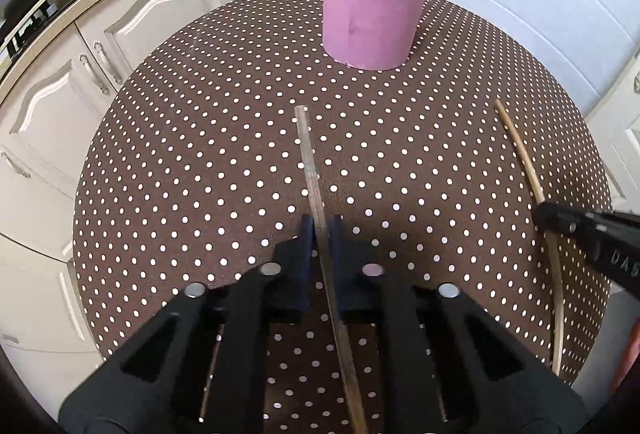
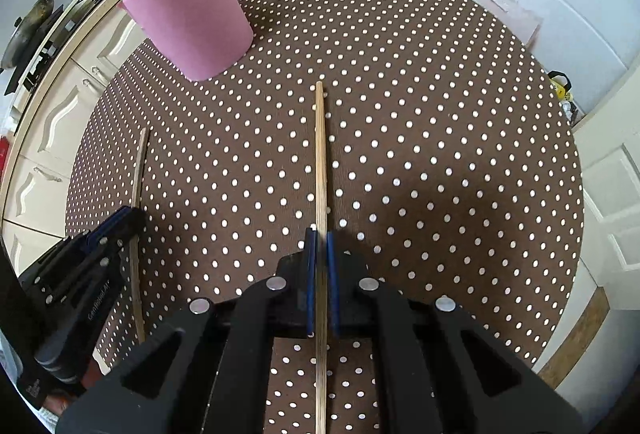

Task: Organize utensils
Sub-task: 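Lift both held chopsticks upright and carry them toward the pink cup, then lower the left tool's chopstick into the pink cup while the right tool lowers its own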

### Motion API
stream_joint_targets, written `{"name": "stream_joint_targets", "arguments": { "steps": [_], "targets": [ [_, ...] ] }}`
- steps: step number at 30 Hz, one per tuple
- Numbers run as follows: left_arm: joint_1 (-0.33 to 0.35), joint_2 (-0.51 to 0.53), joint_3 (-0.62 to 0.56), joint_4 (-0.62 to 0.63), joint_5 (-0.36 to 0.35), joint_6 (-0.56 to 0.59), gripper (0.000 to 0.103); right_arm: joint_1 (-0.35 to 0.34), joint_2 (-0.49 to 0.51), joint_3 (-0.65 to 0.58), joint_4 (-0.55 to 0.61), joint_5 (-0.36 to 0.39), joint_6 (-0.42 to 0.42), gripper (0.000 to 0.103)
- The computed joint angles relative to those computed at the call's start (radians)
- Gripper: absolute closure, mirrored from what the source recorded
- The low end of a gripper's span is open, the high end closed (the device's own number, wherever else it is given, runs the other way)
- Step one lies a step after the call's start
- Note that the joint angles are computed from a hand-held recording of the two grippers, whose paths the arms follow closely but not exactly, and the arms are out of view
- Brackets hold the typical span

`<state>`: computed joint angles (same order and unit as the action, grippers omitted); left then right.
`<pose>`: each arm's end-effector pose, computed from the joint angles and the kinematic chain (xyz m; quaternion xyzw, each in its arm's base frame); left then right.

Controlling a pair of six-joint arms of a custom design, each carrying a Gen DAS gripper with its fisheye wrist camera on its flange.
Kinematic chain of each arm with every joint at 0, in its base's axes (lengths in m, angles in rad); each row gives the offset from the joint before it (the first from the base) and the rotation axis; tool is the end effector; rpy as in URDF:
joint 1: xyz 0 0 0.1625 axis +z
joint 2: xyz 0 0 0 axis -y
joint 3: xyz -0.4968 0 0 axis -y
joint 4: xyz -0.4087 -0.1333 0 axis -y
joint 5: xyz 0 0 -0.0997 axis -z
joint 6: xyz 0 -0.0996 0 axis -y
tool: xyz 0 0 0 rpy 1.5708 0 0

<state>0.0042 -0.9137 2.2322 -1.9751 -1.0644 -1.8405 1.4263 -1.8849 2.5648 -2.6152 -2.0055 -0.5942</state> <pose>-0.3966 -0.1833 0.0280 -0.0091 0.8757 -0.2794 0.3938 0.0487 -0.2998 0.3292 0.1760 -0.9448 0.0885 0.2617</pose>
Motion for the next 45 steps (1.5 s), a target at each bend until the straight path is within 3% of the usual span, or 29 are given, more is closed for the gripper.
{"name": "stream_joint_targets", "arguments": {
  "steps": [10, 14, 20, 28, 33, 45],
  "targets": [
    [-0.038, -0.015, -0.015, 0.001, 0.005, 0.021, 0.097, 0.021, -0.054, 0.005, 0.028, 0.048, 0.034, 0.098],
    [-0.047, -0.049, -0.028, 0.054, 0.023, 0.048, 0.097, 0.068, -0.088, -0.018, 0.068, 0.073, 0.085, 0.098],
    [-0.064, -0.127, -0.062, 0.154, 0.083, 0.082, 0.097, 0.192, -0.106, -0.041, 0.052, 0.079, 0.183, 0.098],
    [-0.084, -0.224, -0.130, 0.306, 0.253, 0.138, 0.097, 0.453, -0.027, -0.089, -0.053, 0.001, 0.305, 0.098],
    [-0.068, -0.267, -0.167, 0.350, 0.358, 0.177, 0.097, 0.550, 0.036, -0.130, -0.141, -0.012, 0.332, 0.098],
    [-0.019, -0.296, -0.251, 0.443, 0.594, 0.162, 0.097, 0.600, 0.138, -0.222, -0.303, -0.002, 0.276, 0.098]
  ]
}}
